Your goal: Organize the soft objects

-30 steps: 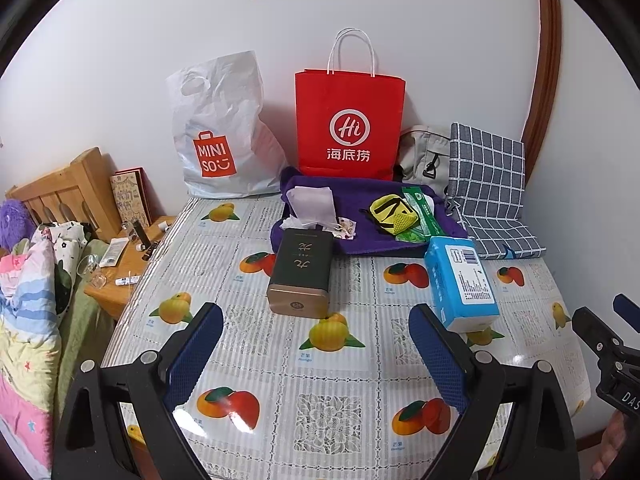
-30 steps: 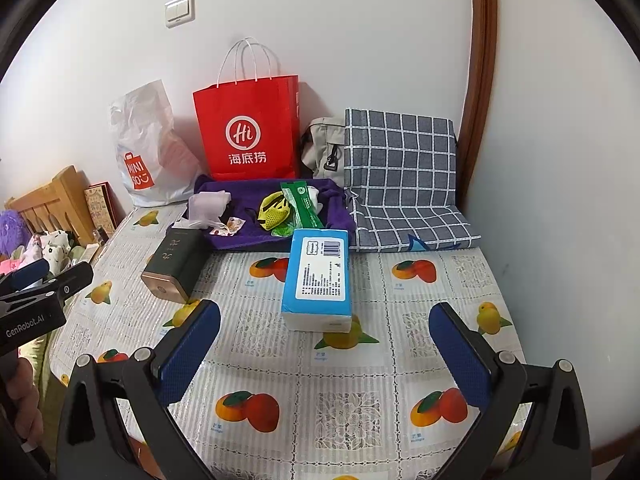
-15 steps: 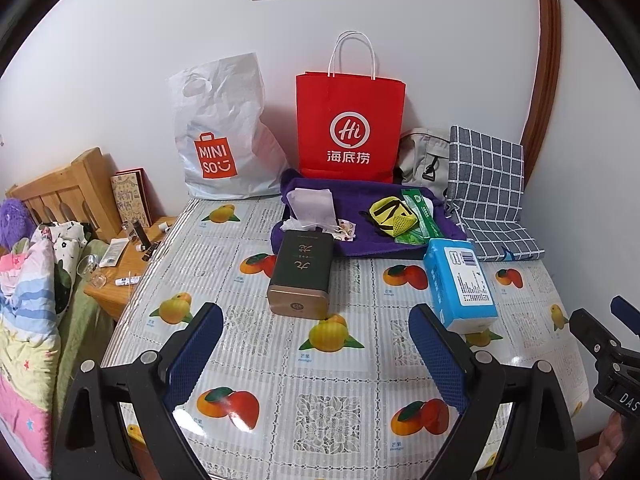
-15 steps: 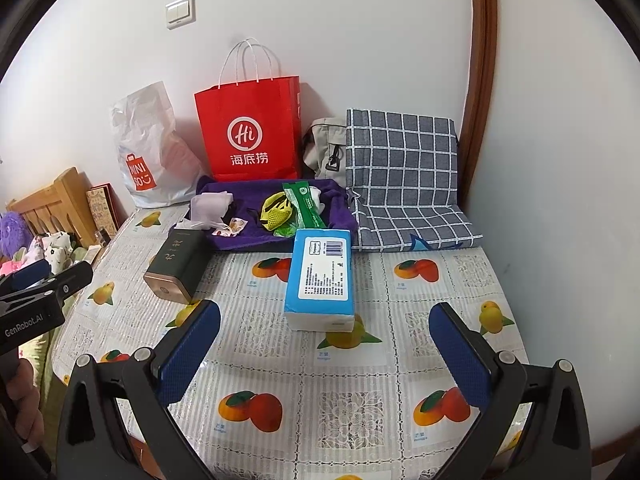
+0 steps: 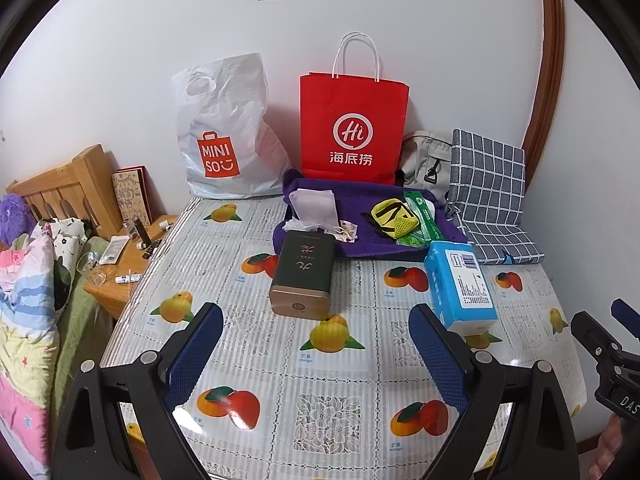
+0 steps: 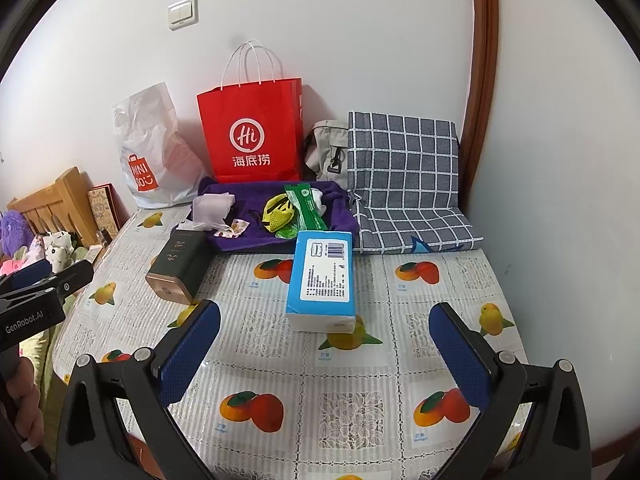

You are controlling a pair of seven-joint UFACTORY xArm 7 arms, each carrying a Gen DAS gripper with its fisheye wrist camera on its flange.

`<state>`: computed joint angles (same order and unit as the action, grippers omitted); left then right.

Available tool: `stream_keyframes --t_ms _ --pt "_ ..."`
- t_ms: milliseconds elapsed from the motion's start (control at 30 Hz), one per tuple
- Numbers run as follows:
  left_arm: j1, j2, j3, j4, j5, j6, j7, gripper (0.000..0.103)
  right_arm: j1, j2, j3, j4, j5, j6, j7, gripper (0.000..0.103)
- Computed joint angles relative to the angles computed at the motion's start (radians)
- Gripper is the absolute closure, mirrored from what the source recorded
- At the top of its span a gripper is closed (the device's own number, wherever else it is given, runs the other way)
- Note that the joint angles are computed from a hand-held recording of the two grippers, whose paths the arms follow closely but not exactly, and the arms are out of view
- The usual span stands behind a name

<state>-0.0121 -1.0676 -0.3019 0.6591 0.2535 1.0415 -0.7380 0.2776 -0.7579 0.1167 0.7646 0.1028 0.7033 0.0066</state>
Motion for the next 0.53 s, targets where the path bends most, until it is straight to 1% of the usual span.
stream_keyframes --t_ms 300,533 --pt "-0.002 0.001 -0.003 -0.001 0.004 -0.002 -0.005 0.009 0.005 0.001 -0.001 0.005 0.0 -0.003 -0.003 0.001" --pt "0.01 0.041 -0.005 0.013 0.012 -0.016 -0.017 0.009 0.006 0.028 -0.008 0.015 0.007 -0.018 -0.009 0.001"
